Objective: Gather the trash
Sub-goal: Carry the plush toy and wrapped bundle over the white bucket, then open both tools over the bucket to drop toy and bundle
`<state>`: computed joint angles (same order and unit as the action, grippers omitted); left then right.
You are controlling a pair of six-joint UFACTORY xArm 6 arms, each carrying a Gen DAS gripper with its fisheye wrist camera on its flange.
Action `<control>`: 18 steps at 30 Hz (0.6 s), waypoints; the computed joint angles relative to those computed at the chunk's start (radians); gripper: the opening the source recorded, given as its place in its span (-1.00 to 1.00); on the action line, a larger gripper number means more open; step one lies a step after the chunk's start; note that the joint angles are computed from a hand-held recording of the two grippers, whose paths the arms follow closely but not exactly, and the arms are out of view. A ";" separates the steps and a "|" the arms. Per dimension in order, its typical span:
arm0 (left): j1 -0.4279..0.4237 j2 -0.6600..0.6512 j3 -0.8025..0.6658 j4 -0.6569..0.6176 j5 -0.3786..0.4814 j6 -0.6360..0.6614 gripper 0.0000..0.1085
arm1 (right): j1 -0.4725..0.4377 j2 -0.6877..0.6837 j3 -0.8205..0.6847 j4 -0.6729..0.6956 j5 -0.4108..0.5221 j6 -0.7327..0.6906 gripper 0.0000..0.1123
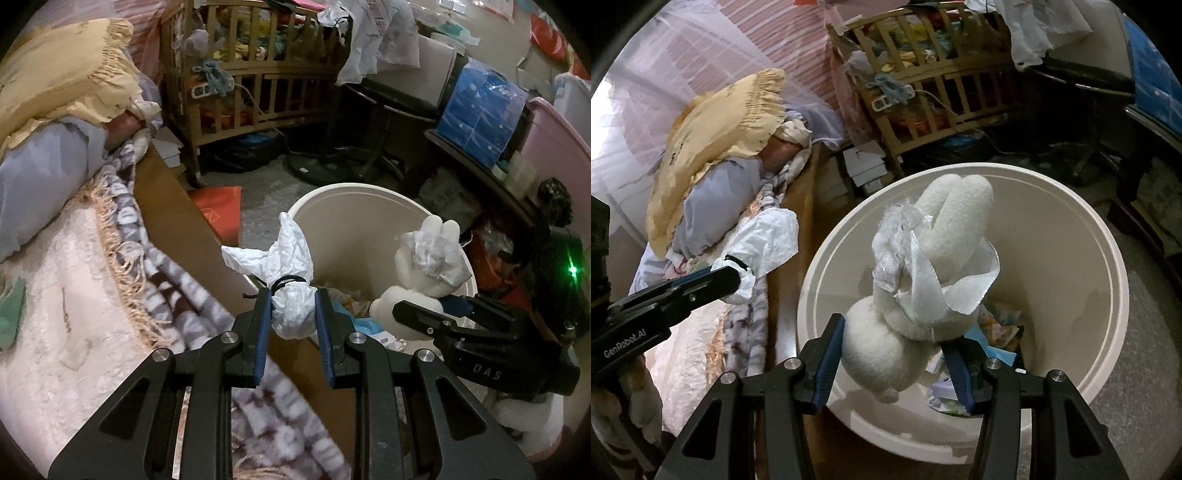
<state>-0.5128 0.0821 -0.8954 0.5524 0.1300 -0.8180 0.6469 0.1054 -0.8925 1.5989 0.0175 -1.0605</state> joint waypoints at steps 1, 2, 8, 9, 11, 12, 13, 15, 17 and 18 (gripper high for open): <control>-0.003 0.011 -0.008 -0.012 -0.003 0.009 -0.61 | -0.003 0.004 -0.002 -0.001 -0.002 0.000 -0.11; -0.005 0.019 -0.015 -0.019 -0.003 0.014 -0.61 | -0.003 0.005 -0.002 -0.001 -0.006 0.000 -0.11; -0.014 0.062 -0.053 -0.045 -0.007 0.038 -0.61 | -0.006 0.018 -0.001 -0.066 -0.016 0.067 -0.11; -0.015 0.065 -0.058 -0.045 -0.005 0.038 -0.61 | -0.007 0.018 -0.001 -0.071 -0.016 0.072 -0.11; -0.019 0.077 -0.070 -0.056 0.002 0.049 -0.61 | -0.006 0.022 0.001 -0.099 -0.023 0.100 -0.11; -0.020 0.082 -0.074 -0.066 0.002 0.058 -0.61 | -0.006 0.023 0.004 -0.123 -0.027 0.123 -0.11; -0.021 0.084 -0.074 -0.074 -0.001 0.066 -0.61 | -0.008 0.022 0.007 -0.134 -0.029 0.132 -0.11; -0.023 0.094 -0.081 -0.098 -0.003 0.085 -0.61 | -0.010 0.022 0.010 -0.153 -0.032 0.152 -0.11; -0.026 0.103 -0.084 -0.137 -0.013 0.117 -0.61 | -0.014 0.023 0.012 -0.163 -0.034 0.164 -0.10; -0.026 0.107 -0.087 -0.147 -0.016 0.128 -0.61 | -0.015 0.024 0.011 -0.175 -0.036 0.176 -0.08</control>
